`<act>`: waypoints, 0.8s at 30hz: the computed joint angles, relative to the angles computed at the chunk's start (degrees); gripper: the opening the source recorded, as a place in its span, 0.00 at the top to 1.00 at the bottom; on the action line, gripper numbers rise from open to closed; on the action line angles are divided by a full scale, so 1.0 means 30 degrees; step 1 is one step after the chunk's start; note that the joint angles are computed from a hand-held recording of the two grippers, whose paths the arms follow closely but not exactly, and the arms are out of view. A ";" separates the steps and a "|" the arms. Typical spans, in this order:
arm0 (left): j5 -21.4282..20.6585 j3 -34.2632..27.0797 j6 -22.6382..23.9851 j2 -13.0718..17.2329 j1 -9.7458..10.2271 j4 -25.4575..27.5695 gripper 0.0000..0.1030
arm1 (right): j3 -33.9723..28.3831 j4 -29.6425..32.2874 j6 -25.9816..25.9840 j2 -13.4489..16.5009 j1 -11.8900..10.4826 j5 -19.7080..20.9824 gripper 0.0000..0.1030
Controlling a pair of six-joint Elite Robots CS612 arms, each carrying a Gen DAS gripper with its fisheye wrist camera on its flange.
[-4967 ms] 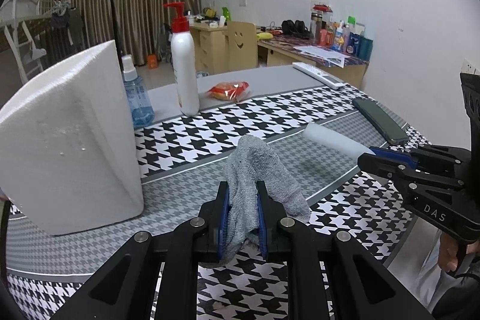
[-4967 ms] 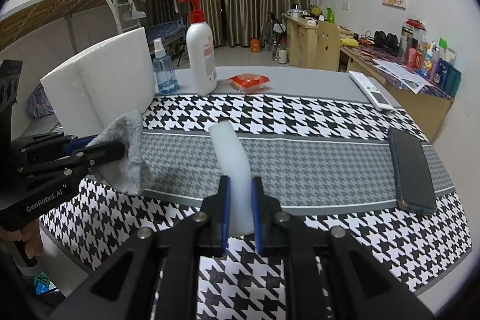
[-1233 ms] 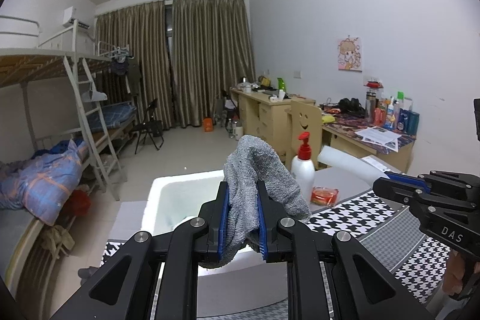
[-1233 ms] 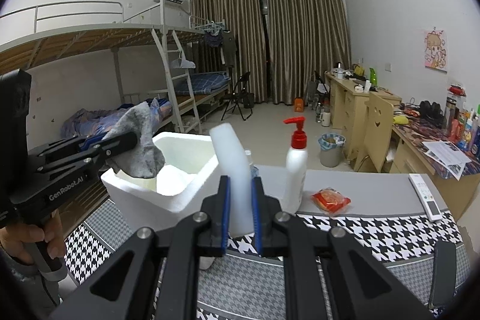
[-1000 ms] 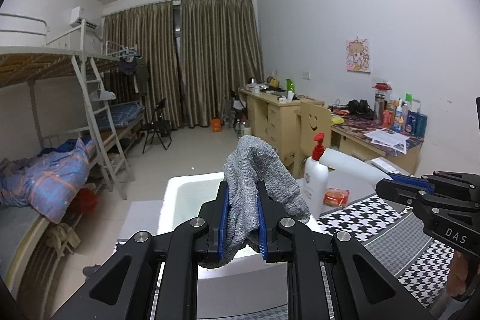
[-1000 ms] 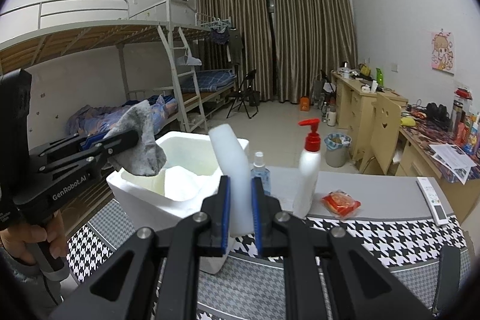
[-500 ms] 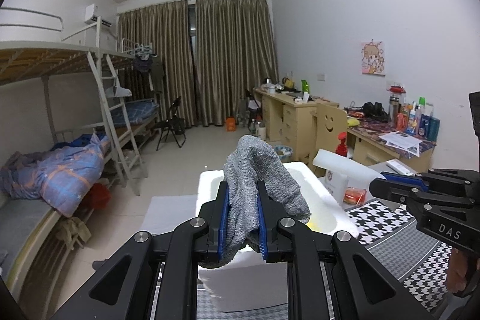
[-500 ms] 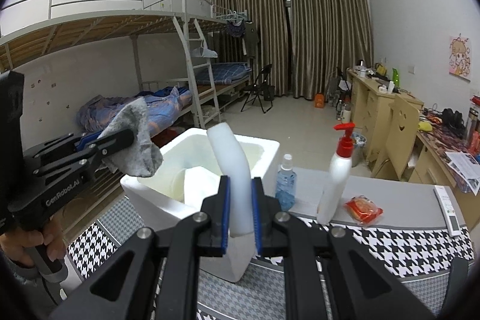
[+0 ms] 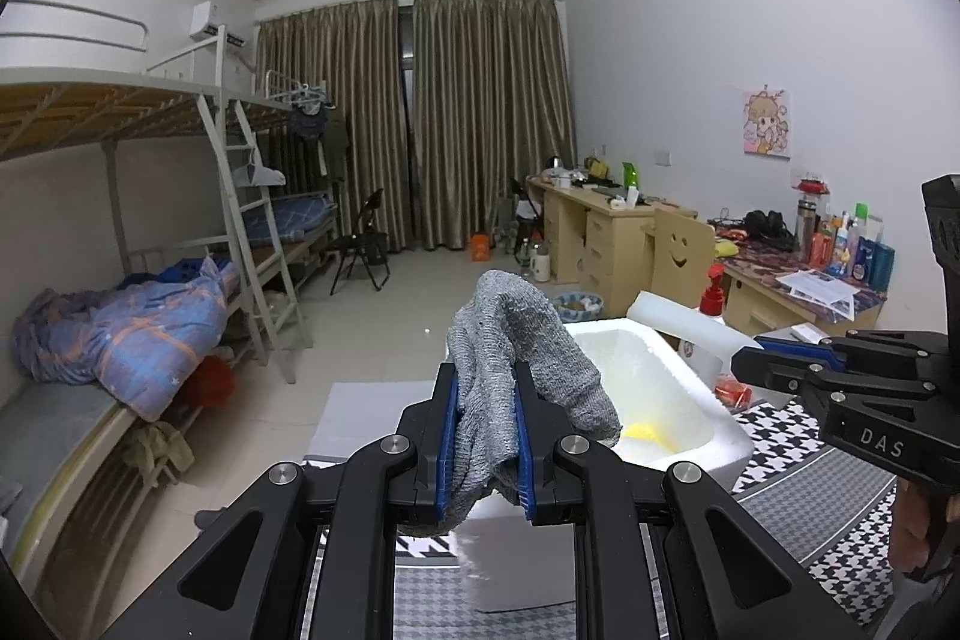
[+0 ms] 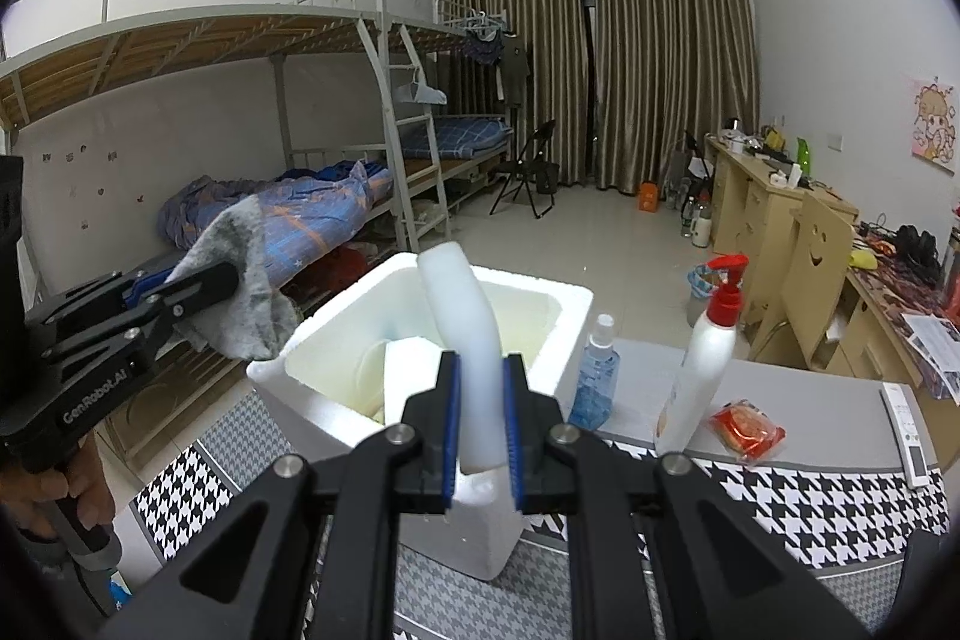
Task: Organize soft objects
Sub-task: 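Carry the grey sock and foam roller up over the white foam box, then open the right tool to drop the foam roller into the foam box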
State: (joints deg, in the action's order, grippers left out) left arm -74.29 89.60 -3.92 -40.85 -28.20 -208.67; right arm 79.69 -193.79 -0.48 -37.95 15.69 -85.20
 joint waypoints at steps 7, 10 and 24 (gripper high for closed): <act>0.0221 0.0345 -0.0214 -0.0112 0.0158 -0.0315 0.83 | -0.0498 0.0591 0.0025 0.0203 0.0148 0.0158 0.84; 0.0328 0.0464 -0.0302 -0.0154 0.0191 -0.0425 0.83 | -0.0687 0.0766 -0.0030 0.0290 0.0215 0.0208 0.84; 0.0940 0.0806 -0.0926 -0.0206 0.0245 -0.0446 0.83 | -0.1633 0.1734 0.0171 0.0765 0.0316 0.0114 0.82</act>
